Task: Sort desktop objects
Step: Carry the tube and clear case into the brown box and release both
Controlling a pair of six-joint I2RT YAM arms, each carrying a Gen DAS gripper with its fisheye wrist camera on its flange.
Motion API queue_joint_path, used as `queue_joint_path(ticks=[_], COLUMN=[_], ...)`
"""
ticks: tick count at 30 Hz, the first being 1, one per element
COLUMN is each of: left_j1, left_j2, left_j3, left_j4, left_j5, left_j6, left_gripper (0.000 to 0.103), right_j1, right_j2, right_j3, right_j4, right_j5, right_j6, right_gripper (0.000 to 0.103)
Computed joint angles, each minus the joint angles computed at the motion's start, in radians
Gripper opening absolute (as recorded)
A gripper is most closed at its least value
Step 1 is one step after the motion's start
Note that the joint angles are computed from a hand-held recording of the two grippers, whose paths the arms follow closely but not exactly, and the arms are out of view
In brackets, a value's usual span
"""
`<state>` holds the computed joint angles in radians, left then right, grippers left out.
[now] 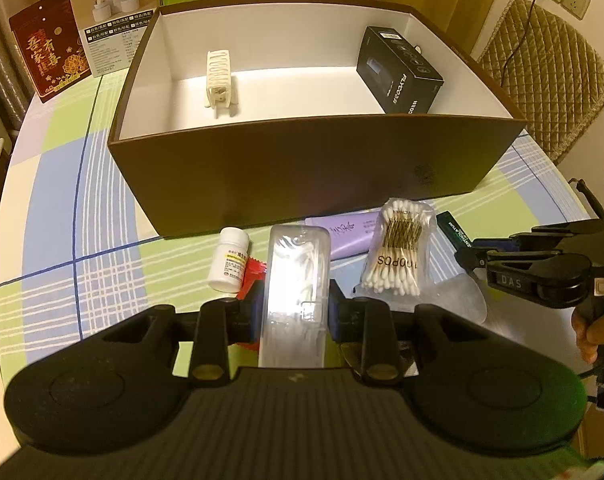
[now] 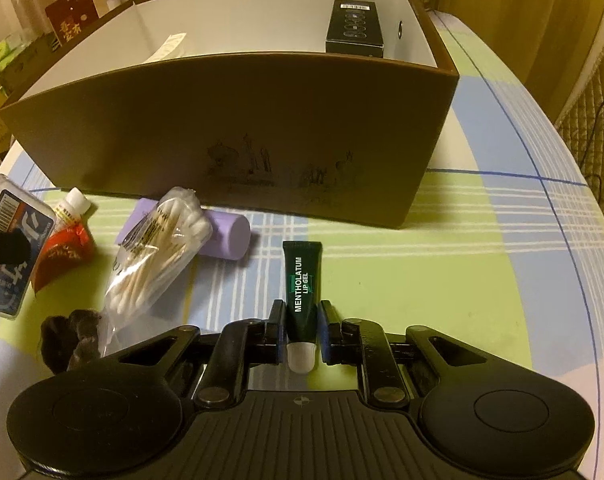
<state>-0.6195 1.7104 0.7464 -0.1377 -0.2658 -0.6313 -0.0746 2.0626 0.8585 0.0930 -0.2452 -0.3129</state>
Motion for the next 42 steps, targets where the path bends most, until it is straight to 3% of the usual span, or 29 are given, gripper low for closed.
queue_joint_path(ticks=[10,24,34,42], left_j1=[-0.025,-0.038,0.012,0.121], left_j2=[-0.043,-0.151,-0.188,-0.098], left_j3=[-0.023,-0.046,0.046,0.209], left_j4=[-0.020,-0.071,-0.075,-0.039], left_j5=[-0.025,-0.058,-0.053,-0.007], left_j6=[-0.024,-0.051,0.056,0.181], left_gripper=[0.026,0.026,0.026,0.026], right_j1=[-0.054,-0.180,-0.110,0.005], right_j2=[-0.023,-0.201,-0.330,-0.228], right_j3=[0.000,-0.007,0.069,0.270], right_j4=[-0.076,-0.300,-0.353,-0.314], right_j5=[-0.031,-0.263,-0.371,-0.326], right_j6=[-0.029,-0.030,0.012,0.115], right_gripper=[0.013,0.013,0.013,0.013])
